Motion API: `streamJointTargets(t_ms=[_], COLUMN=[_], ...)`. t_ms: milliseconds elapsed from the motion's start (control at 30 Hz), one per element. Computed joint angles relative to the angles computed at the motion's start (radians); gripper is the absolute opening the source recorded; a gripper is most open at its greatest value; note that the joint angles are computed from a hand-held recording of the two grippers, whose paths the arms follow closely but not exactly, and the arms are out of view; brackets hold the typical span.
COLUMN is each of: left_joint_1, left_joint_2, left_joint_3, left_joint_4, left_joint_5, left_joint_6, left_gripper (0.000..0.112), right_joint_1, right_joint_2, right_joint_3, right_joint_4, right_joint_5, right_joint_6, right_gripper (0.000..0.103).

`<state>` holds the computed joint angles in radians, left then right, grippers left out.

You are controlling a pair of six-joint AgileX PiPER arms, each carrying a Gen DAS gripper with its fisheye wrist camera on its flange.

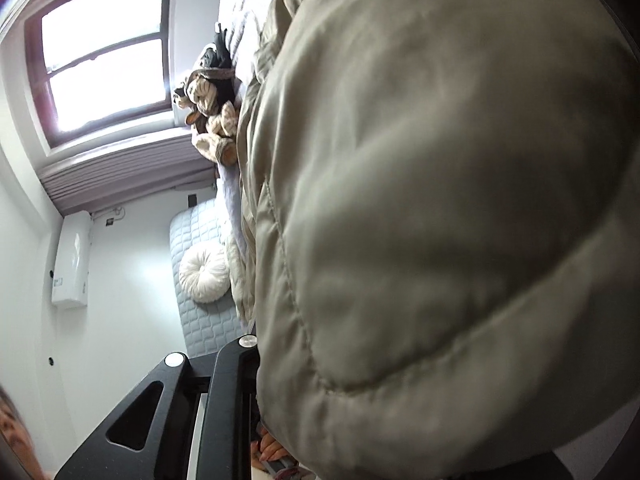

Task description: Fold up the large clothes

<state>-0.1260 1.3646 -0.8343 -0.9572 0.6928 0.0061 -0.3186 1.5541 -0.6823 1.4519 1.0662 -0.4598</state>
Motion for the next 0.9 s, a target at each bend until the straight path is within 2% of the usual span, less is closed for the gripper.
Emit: streamJointTargets(t_ms=[100,167,233,333,367,400,433,467,533,567,633,700,767,900], left_joint_1=[0.010,0.005,-0.005,-0.008,-0.012,-0.027,-0.052,-0.078,-0.108,-0.115,-0.153,-0.177,-0.180,-0.163], left_joint_2=[-0.110,-0.141,-0.144,-0.098,-0.090,-0.083,-0.078,-0.073,-0.076,-0.073,-0.079,-0.094,-0.116,-0.108], left_joint_3=[0.093,0.143,0.190,0.216,0.216,0.198,0.166,0.135,0.085,0.043,-0.034,-0.087,-0.121,-0.200], left_joint_4=[0.046,0.062,0.057,0.029,0.040,0.088,0.175,0.264,0.385,0.437,0.562,0.631,0.656,0.666], left_joint_5=[0.074,0.091,0.073,0.043,0.037,0.036,0.042,0.053,0.104,0.157,0.257,0.320,0.381,0.495], left_joint_6=[-0.041,-0.051,-0.037,-0.013,-0.027,-0.082,-0.176,-0.269,-0.389,-0.436,-0.559,-0.618,-0.619,-0.576], left_gripper=[0.019,0.019,0.019,0.021,0.024,0.032,0.043,0.048,0.050,0.050,0.066,0.071,0.071,0.071], right_joint_1=[-0.063,-0.106,-0.138,-0.140,-0.131,-0.118,-0.110,-0.099,-0.082,-0.071,-0.051,-0.021,0.022,0.118], right_joint_2=[-0.082,-0.128,-0.140,-0.084,-0.063,-0.052,-0.053,-0.059,-0.078,-0.094,-0.126,-0.157,-0.186,-0.232], right_joint_3=[0.107,0.174,0.229,0.261,0.264,0.258,0.246,0.230,0.203,0.183,0.143,0.097,0.035,-0.056], right_joint_4=[-0.040,-0.068,-0.088,-0.076,-0.068,-0.066,-0.078,-0.101,-0.139,-0.175,-0.251,-0.329,-0.420,-0.544], right_joint_5=[0.062,0.099,0.113,0.080,0.062,0.050,0.042,0.030,0.024,0.020,0.022,0.038,0.064,0.097], right_joint_6=[-0.001,-0.009,-0.029,-0.077,-0.086,-0.090,-0.078,-0.049,0.019,0.073,0.167,0.254,0.335,0.462], right_gripper=[0.023,0.023,0.024,0.029,0.032,0.036,0.038,0.040,0.042,0.046,0.052,0.062,0.068,0.071])
